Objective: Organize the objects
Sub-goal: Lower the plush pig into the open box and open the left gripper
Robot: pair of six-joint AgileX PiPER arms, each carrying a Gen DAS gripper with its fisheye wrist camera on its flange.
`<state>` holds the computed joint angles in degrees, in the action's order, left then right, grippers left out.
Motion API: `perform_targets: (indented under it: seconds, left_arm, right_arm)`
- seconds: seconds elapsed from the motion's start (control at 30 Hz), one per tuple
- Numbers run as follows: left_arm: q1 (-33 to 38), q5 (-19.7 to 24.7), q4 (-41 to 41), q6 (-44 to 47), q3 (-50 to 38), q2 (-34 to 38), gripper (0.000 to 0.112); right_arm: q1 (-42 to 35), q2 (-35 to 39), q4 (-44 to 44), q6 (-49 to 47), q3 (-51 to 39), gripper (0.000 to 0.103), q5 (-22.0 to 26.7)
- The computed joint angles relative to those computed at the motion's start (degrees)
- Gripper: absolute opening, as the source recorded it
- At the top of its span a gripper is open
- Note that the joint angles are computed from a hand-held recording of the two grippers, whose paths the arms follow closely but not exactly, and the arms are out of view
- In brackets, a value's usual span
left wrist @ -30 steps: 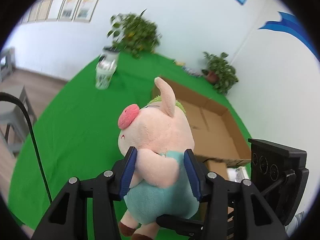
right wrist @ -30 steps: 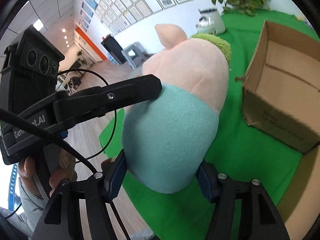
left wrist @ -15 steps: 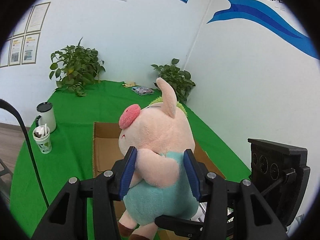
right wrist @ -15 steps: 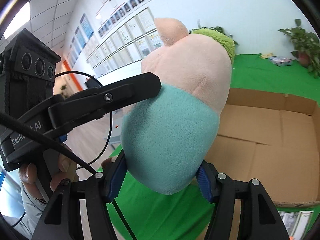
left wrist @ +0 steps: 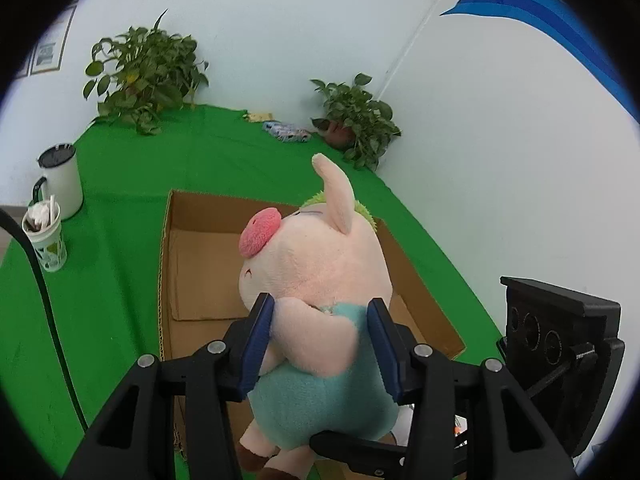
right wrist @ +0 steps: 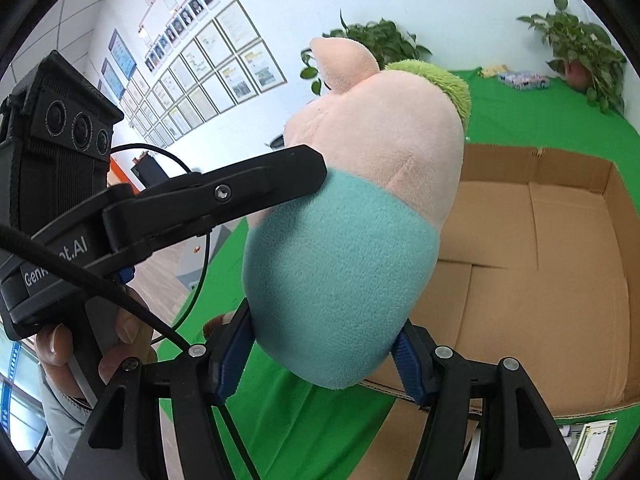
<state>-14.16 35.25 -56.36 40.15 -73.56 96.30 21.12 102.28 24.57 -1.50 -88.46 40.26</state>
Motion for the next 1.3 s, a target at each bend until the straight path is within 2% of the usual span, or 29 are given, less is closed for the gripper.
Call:
perform_targets:
  seconds: [0.1,0.27,0.37,0.4,0.5,0.57,0.6,0.67,0.77,0.83,0.9,1.0,1.1,1.23,1.3]
  left_arm:
    - [1.02,-0.01,1.89,-2.54,-0.26,3.66,0.045]
    - [2.94,-0.39,2.45,-3.67,0.10,8.15,0.046]
    - [2.93,-0.55,8.01,-9.64,-0.40,10.61,0.047]
    - [3.17,-1.10,7.63,-9.60,0.18,11.16,0.047]
    - [4.94,-0.68,-0.11,-2.21,3.45,10.14,0.047]
    - [5.28,-0.82,0.21,-2.41,4.51,8.81,0.051]
    - [5.24,-1.20,1.98,-5.25,4.71,8.03,0.051]
    - [6.57,0.54,1.02,-4.76,5.26,6.74,0.051]
    - [7.09,-0.72,1.56,-4.26,6.70,4.85,0.051]
    - [6.63,-1.15,3.92,-5.69,6.33,5.04,0.051]
    - [6.67,-0.23,4.43,-5.90,5.78,6.37,0.051]
    - [8.10,0.79,-1.33,-0.77,7.01,6.97,0.051]
    - [9.06,2.41,-3.61,1.39,7.39,7.40,0.051]
    - [8.40,1.34,-1.99,0.01,7.76,6.73,0.051]
    - [8.08,0.95,-1.63,-0.84,7.88,6.60,0.052]
  right_arm:
    - [-1.38,8.69,2.23,-1.96,-6.29,0.061,1.67]
    - [-1.85,19.17,4.19,-2.78,-14.13,0.062,3.37]
    - [-2.70,21.39,7.96,-5.97,-12.33,0.066,3.94]
    - [-2.69,22.48,8.13,-5.99,-13.04,0.069,4.53]
    - [-0.84,20.53,9.53,-6.72,-7.26,0.078,1.28]
    - [-0.35,17.39,11.98,-9.87,-0.82,0.078,-1.34]
    - [-0.99,16.22,14.34,-12.87,1.25,0.078,-2.37]
    - [-2.75,12.96,21.24,-20.33,6.24,0.078,-3.70]
    - [-5.18,11.19,29.23,-26.54,8.94,0.078,-3.92]
    - [-5.87,12.70,30.71,-27.40,7.16,0.077,-3.41]
    - [-5.46,17.04,28.51,-24.05,0.94,0.058,-1.22]
    - [-4.10,19.67,28.40,-23.93,-1.81,0.054,-2.05]
    - [-2.77,20.41,27.07,-22.34,-3.19,0.053,-2.82]
    - [-0.80,21.56,21.89,-17.66,-6.01,0.054,-3.83]
    - [-1.16,21.35,22.90,-18.70,-5.21,0.061,-4.19]
